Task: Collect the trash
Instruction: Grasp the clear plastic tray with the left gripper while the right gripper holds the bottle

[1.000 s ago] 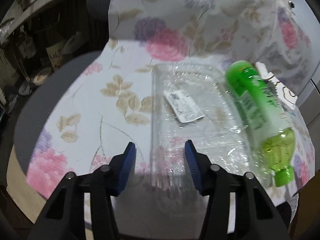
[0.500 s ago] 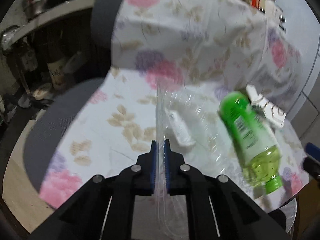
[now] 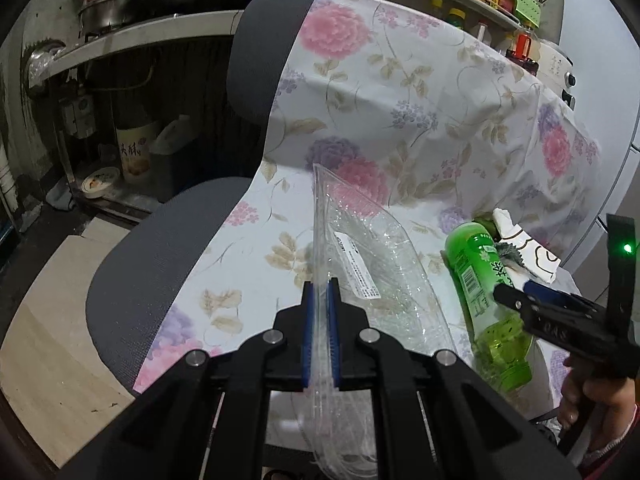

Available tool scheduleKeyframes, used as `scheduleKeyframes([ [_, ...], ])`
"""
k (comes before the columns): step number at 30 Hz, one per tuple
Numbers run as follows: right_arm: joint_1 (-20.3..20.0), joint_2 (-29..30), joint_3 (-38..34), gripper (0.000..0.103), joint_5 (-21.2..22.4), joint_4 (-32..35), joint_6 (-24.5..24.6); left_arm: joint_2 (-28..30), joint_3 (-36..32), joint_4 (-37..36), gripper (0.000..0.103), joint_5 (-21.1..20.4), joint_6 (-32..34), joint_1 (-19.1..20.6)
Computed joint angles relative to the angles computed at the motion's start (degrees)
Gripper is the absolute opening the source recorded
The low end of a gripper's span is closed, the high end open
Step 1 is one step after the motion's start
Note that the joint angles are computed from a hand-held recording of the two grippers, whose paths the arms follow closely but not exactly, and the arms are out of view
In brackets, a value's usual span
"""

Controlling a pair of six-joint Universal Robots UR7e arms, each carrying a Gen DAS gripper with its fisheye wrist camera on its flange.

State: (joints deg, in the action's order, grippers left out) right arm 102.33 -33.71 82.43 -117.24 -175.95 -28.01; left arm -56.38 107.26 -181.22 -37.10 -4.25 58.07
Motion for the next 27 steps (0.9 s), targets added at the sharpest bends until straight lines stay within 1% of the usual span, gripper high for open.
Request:
scheduleKeyframes([
  [2, -0.2, 0.7, -1.5, 0.067, 0.2, 2.4, 1.7, 0.0, 0.0, 0.3, 0.005, -0.3, -0.1, 0.4],
  [6, -0.2, 2.5, -4.1, 0.068, -0.8, 5.5, 2.8, 0.2, -0.2, 1.0, 0.005, -0.7, -0.4, 0.7],
  [9, 0.0, 3.2, -4.4, 0.065, -1.7, 4.3, 3.1, 0.2, -0.2, 1.2, 0.005, -0.7, -0.5, 0.6],
  [11, 0.0, 3.1, -4.4, 0.061, -1.4, 4.1, 3.2, 0.2, -0.3, 1.2, 0.005, -0.7, -0.6, 0.6],
  [13, 0.0, 2.4, -3.1, 0.058, -0.4, 2.0, 2.8, 0.1, 0.0, 0.8, 0.005, -0.3, -0.5, 0.2],
  [17, 0.1, -1.4, 1.4, 0.057, 3.4, -1.1, 1.8, -0.4, 0.8, -0.2, 0.005, 0.5, 0.0, -1.3],
  [21, 0.1, -6.2, 6.9, 0.056, 5.9, -3.8, 2.0, -0.3, 1.3, -1.1, 0.005, 0.3, 0.7, -2.8],
  [24, -0.7, -10.2, 11.6, 0.056, 8.3, -6.2, 2.8, 0.2, 1.8, -1.6, 0.005, 0.2, 0.5, -4.3],
  [27, -1.8, -14.6, 16.7, 0.056, 10.3, -8.6, 3.2, 0.9, 2.5, -1.6, 0.005, -1.2, 0.5, -5.9],
])
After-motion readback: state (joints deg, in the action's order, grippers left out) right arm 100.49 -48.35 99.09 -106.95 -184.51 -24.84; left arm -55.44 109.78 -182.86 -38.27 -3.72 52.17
